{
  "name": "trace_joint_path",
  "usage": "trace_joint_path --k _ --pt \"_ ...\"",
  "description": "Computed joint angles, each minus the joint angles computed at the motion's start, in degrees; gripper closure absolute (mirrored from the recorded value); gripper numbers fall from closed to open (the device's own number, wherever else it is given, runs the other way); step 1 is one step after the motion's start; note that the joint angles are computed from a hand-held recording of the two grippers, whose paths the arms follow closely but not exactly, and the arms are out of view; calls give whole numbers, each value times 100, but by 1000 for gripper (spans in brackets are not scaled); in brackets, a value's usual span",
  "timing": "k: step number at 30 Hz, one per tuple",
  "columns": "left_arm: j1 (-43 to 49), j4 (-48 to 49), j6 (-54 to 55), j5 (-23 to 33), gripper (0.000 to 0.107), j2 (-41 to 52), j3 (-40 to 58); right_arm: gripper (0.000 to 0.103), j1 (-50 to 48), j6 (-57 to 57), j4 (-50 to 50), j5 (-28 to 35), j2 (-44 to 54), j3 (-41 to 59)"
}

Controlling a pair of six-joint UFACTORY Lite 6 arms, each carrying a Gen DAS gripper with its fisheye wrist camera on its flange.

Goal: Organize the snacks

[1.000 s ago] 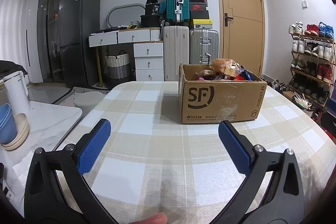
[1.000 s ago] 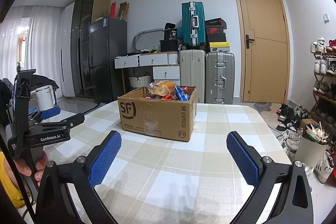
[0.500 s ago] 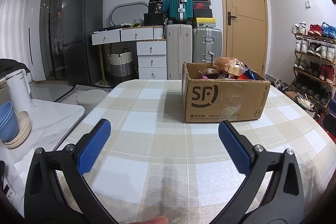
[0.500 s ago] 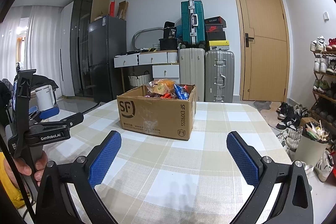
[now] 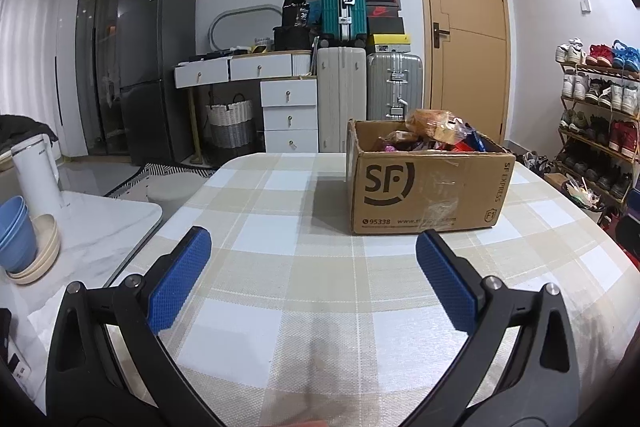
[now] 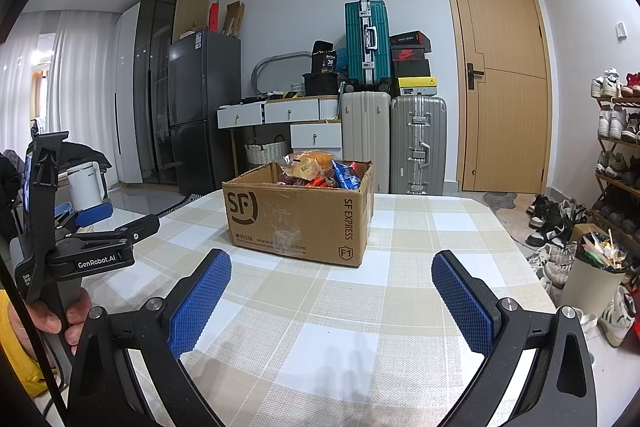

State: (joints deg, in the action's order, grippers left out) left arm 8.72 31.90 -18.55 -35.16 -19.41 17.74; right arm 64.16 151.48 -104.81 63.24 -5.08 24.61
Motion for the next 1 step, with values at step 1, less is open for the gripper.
trace_joint_path --k 1 --pt "-29 -59 39 26 4 11 8 1 1 1 0 1 3 2"
